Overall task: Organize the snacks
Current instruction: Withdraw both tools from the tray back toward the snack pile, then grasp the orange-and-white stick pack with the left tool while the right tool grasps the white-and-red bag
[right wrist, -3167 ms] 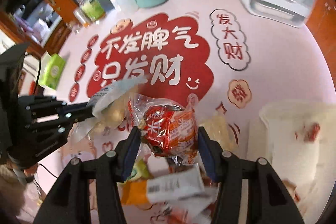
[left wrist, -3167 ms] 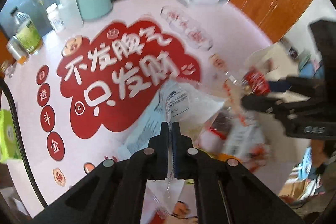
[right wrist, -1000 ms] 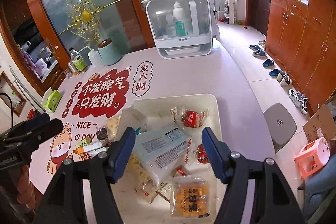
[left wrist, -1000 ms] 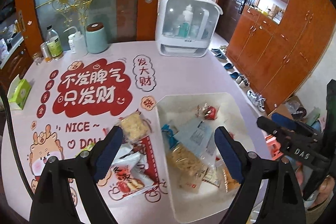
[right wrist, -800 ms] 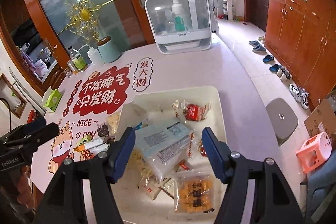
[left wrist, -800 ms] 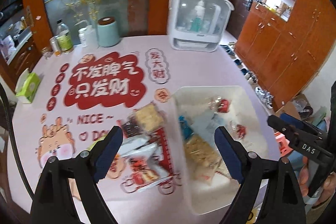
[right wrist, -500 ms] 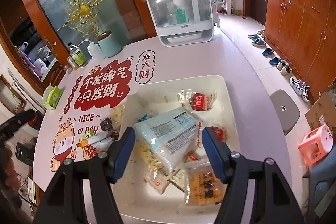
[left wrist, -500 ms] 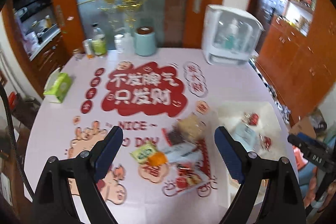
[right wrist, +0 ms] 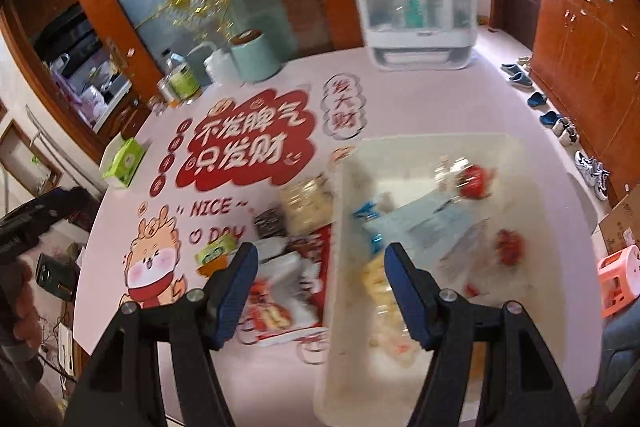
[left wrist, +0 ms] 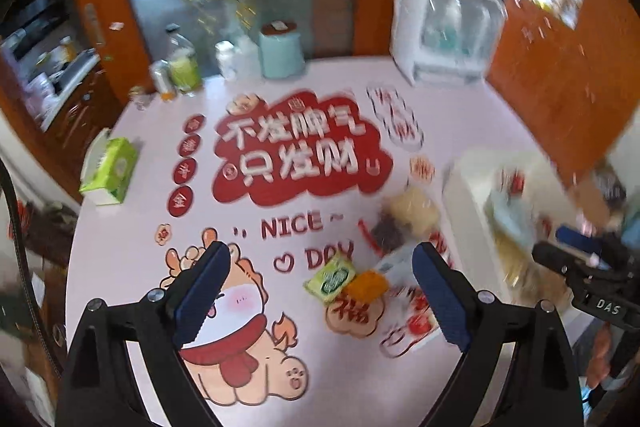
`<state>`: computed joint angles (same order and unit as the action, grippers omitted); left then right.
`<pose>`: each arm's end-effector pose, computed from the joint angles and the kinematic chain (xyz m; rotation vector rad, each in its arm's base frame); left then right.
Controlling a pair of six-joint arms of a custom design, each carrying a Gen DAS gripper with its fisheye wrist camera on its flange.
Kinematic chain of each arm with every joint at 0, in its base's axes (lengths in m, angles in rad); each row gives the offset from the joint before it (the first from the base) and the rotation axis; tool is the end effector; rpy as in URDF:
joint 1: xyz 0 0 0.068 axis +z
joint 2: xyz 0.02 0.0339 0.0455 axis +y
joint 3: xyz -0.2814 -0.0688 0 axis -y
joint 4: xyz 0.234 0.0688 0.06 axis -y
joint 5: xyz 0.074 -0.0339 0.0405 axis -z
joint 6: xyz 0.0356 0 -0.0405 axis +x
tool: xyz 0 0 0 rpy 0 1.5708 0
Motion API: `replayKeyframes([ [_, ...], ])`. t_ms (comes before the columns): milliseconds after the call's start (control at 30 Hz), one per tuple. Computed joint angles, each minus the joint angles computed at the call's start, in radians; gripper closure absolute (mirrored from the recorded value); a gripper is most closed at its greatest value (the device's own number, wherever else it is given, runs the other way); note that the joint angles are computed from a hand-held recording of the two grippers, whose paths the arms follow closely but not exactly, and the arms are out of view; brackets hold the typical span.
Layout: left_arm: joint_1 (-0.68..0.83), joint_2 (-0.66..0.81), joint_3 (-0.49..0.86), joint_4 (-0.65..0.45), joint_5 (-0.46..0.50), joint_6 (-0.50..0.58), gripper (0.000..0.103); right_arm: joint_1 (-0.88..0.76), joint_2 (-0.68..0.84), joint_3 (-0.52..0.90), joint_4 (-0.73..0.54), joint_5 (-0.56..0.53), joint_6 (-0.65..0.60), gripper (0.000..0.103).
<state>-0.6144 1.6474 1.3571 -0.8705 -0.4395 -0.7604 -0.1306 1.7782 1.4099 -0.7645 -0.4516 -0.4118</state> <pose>0.2745 -0.1751 0.2872 -0.3041 2.5350 0.1038 0.3618 -0.0318 0.2646 -0.4909 2.5297 0.4161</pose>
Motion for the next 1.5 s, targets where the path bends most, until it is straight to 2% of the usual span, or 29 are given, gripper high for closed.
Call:
replayKeyframes([
  [167, 0.032, 0.119, -0.096, 0.142, 0.099, 0.233, 0.011, 0.14, -0.052, -0.164, 0.115, 0.116, 0.062, 0.037],
  [367, 0.077, 0.233, -0.14, 0.27, 0.201, 0.426, 0.011, 0.258, -0.031, -0.305, 0.251, 0.278, 0.143, 0.037],
  [567, 0.093, 0.313, -0.13, 0.346, 0.252, 0.537, 0.011, 0.316, 0.037, -0.356, 0.304, 0.363, 0.172, 0.037],
  [833, 0.112, 0.433, -0.06, 0.397, 0.341, 0.601, 0.012, 0.35, 0.109, -0.377, 0.359, 0.42, 0.17, 0.037],
  [933, 0.124, 0.482, -0.027, 0.395, 0.382, 0.611, 0.026, 0.366, 0.126, -0.375, 0.376, 0.43, 0.164, 0.036],
  [1000, 0.136, 0.51, -0.005, 0.386, 0.408, 0.608, 0.051, 0.371, 0.145, -0.365, 0.384, 0.439, 0.165, 0.036],
  [1067, 0.148, 0.521, -0.005, 0.403, 0.415, 0.599, 0.062, 0.367, 0.168, -0.343, 0.373, 0.428, 0.175, 0.036],
  [1100, 0.154, 0.522, -0.004, 0.405, 0.424, 0.598, 0.076, 0.364, 0.18, -0.332, 0.37, 0.42, 0.181, 0.036],
  [1200, 0.176, 0.519, -0.014, 0.424, 0.485, 0.594, 0.085, 0.359, 0.204, -0.308, 0.367, 0.401, 0.194, 0.036],
  [1233, 0.177, 0.517, -0.017, 0.427, 0.486, 0.596, 0.086, 0.359, 0.212, -0.302, 0.367, 0.4, 0.196, 0.037],
  [1300, 0.174, 0.504, -0.032, 0.438, 0.481, 0.596, 0.086, 0.359, 0.216, -0.302, 0.381, 0.395, 0.2, 0.049],
  [1367, 0.176, 0.488, -0.048, 0.447, 0.485, 0.584, 0.087, 0.359, 0.212, -0.306, 0.393, 0.396, 0.214, 0.055],
  [1500, 0.183, 0.433, -0.076, 0.449, 0.491, 0.547, 0.087, 0.35, 0.213, -0.289, 0.378, 0.388, 0.246, 0.057],
])
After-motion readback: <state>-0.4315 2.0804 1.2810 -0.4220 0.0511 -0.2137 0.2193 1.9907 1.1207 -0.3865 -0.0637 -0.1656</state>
